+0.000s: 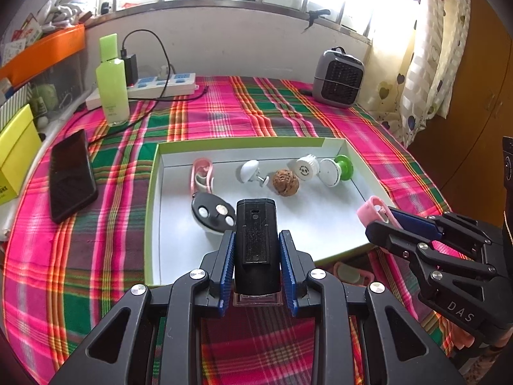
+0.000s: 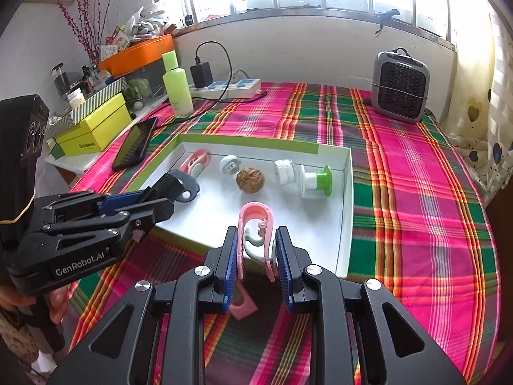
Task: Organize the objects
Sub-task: 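Carry the black case and pink clip into the box with both tools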
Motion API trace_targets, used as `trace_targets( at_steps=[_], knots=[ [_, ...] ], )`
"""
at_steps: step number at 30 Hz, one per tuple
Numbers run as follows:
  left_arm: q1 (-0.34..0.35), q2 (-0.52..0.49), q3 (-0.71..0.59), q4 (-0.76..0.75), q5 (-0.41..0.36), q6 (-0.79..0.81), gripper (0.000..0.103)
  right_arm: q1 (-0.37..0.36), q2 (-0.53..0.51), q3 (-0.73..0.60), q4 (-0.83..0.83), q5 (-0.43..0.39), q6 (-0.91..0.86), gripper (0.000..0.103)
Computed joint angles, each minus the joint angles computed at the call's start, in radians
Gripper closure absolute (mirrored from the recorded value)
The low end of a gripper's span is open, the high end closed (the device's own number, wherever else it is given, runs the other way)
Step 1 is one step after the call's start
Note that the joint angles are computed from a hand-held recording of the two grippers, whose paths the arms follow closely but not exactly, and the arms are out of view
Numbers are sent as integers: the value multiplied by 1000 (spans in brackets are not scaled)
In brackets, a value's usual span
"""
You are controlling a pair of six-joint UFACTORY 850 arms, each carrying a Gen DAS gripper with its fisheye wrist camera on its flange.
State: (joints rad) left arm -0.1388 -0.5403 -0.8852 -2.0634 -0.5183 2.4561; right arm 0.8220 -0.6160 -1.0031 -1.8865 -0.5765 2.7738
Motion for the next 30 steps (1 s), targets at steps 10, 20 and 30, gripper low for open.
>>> trace_targets(
  at_steps=[10,20,30],
  knots=[
    [-26,-36,-52,-1,31,-36,78,-47,-8,-21,-18,37,-11,79],
    [-51,-80,-114,17,74,-80,78,-95,-43,-60,-48,94,-5,79],
    [-68,-112,-153,29,103,-112,78,-120,-74,-92,-51,130,-26,79]
  ],
)
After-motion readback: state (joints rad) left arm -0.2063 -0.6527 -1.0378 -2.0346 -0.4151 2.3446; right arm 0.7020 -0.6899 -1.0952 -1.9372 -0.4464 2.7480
